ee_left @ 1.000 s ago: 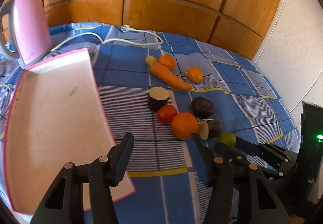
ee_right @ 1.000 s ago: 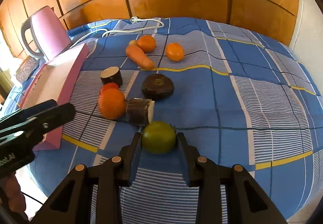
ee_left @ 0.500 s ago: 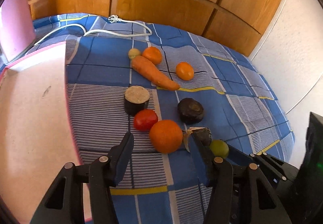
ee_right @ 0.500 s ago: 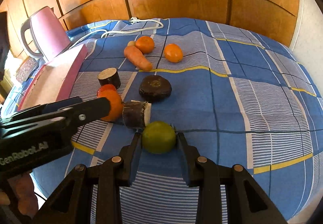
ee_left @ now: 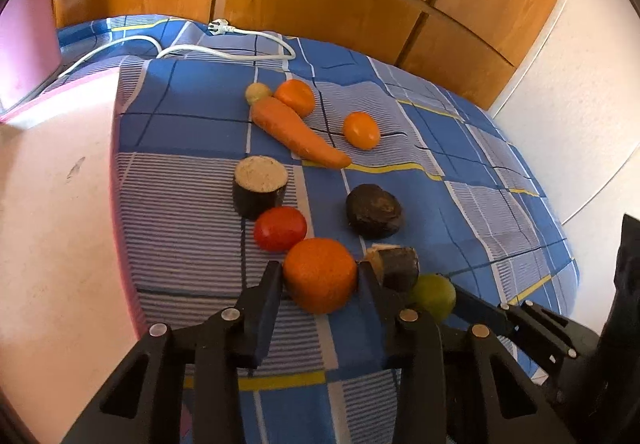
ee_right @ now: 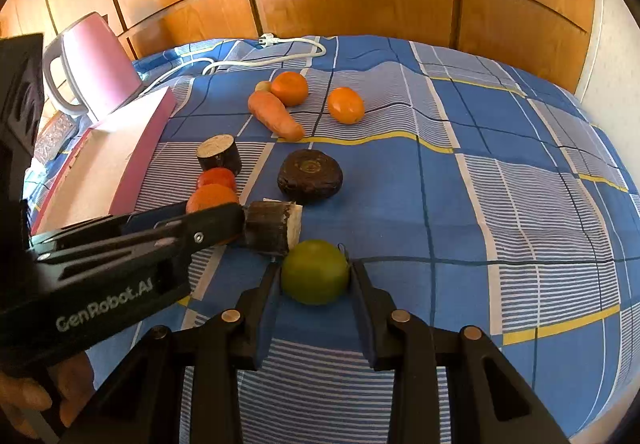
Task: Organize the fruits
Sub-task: 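Close the left gripper around the orange, then place the orange in the pink-rimmed tray with the left gripper while the right gripper places the lime beside it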
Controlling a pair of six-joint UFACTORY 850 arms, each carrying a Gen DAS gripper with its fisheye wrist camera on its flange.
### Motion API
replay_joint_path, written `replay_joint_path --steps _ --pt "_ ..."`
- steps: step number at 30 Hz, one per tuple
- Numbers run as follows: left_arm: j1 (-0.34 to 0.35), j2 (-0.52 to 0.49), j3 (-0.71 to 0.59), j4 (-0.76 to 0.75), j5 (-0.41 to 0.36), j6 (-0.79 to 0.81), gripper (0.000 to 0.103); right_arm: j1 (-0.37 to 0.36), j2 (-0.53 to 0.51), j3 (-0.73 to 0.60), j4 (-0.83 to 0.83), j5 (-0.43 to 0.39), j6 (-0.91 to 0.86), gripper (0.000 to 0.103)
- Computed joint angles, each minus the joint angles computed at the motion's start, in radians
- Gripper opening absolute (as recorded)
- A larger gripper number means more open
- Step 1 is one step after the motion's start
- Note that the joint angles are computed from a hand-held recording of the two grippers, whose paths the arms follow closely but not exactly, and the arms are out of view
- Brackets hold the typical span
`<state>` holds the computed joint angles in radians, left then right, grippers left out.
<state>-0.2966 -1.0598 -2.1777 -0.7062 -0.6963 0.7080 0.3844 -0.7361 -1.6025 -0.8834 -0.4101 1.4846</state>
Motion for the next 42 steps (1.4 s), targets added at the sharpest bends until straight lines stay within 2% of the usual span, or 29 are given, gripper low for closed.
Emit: replay_joint_path --steps 5,13,19,29,34,38,42 --pt "0.010 0.070 0.110 -0.046 0.055 0.076 0.038 0.007 0.009 0.007 -0.017 0.004 0.006 0.035" --pt "0.031 0.134 0.198 -0.110 0.107 0.140 0.038 0.020 0.022 0.008 -0.054 -0.006 0.026 0.034" --pt "0.044 0.179 0.250 -0.175 0.151 0.198 0.038 0.029 0.030 0.006 -0.067 -0.014 0.029 0.034" --pt "0.070 0.214 0.285 -0.210 0.205 0.207 0.038 0.040 0.033 -0.023 -0.064 -0.001 -0.004 0.034" --pt "0.090 0.216 0.281 -0.204 0.224 0.178 0.038 0.038 0.008 -0.079 0.028 0.034 -0.128 0.034" --pt "0.114 0.204 0.257 -0.171 0.241 0.117 0.038 0.035 -0.031 -0.152 0.200 0.058 -0.334 0.034" --pt "0.141 0.170 0.202 -0.079 0.258 -0.007 0.038 0.032 -0.092 -0.259 0.455 0.060 -0.618 0.034"
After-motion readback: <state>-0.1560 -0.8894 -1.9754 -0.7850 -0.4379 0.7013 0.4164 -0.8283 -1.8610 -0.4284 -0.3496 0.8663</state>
